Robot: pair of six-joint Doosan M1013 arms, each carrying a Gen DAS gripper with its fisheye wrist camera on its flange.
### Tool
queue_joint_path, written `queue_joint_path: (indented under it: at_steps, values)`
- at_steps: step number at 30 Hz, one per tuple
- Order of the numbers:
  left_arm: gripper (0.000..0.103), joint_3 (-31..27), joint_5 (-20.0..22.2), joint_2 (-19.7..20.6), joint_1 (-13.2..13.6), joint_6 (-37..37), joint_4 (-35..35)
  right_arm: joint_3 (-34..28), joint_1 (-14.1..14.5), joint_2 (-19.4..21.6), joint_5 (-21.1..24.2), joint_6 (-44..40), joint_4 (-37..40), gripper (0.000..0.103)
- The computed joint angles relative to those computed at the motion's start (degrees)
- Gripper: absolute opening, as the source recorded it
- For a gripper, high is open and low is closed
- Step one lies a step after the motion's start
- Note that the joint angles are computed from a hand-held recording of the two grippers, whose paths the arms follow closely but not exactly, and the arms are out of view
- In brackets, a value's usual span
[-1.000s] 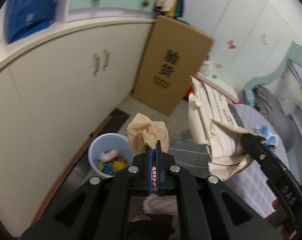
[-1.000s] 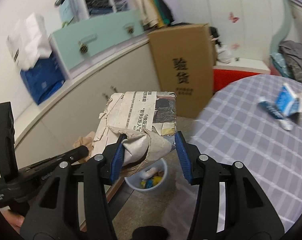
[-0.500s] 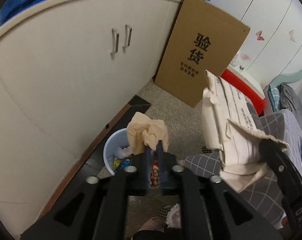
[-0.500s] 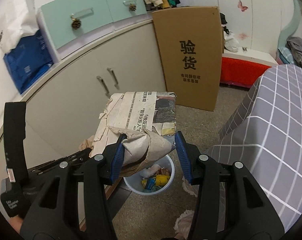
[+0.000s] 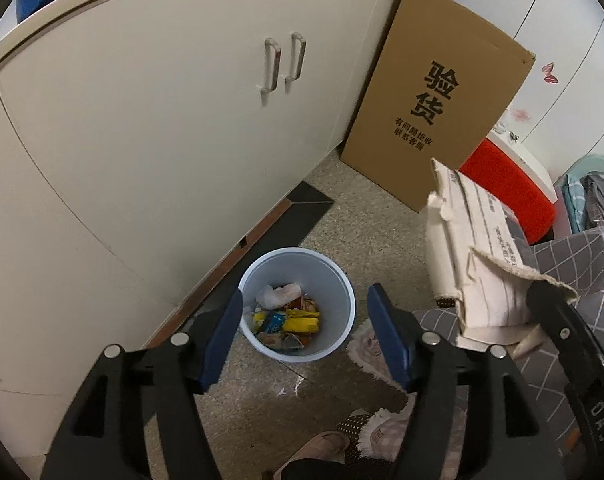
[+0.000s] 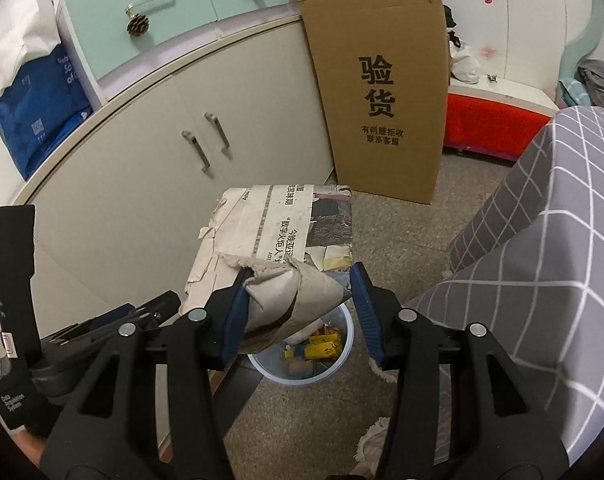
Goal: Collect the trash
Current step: 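Open the right tool to drop the newspaper bundle into the bin, then move both tools back over the table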
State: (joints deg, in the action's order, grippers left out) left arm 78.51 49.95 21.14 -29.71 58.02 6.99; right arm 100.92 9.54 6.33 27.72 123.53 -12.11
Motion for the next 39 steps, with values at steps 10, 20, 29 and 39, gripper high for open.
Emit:
queue_joint_path:
  at_steps: [10,20,29,39]
  values:
    - [0.064,0.86,-0.8,-1.02,0.15,-1.42,3.12,-0.73,1.11,0.92,0.88,-0.62,0.63,0.048]
    - [0.065,2.48,-1.58,-2.29,0.46,-4.98,6.95,-2.01,1.85,1.95,0.27,-1.52,0.74,0.049]
    - [0.069,2.44,0.14,-1.66,1.46,-6.23,6.99,-3.43,1.89,5.26,1.43,-4.12,2.55,0.077]
    - [0.069,2.09,0.25,-1.79,0.74,-4.93,6.09,-1.99,1.21,3.0,1.75,-5.67,5.88,0.08]
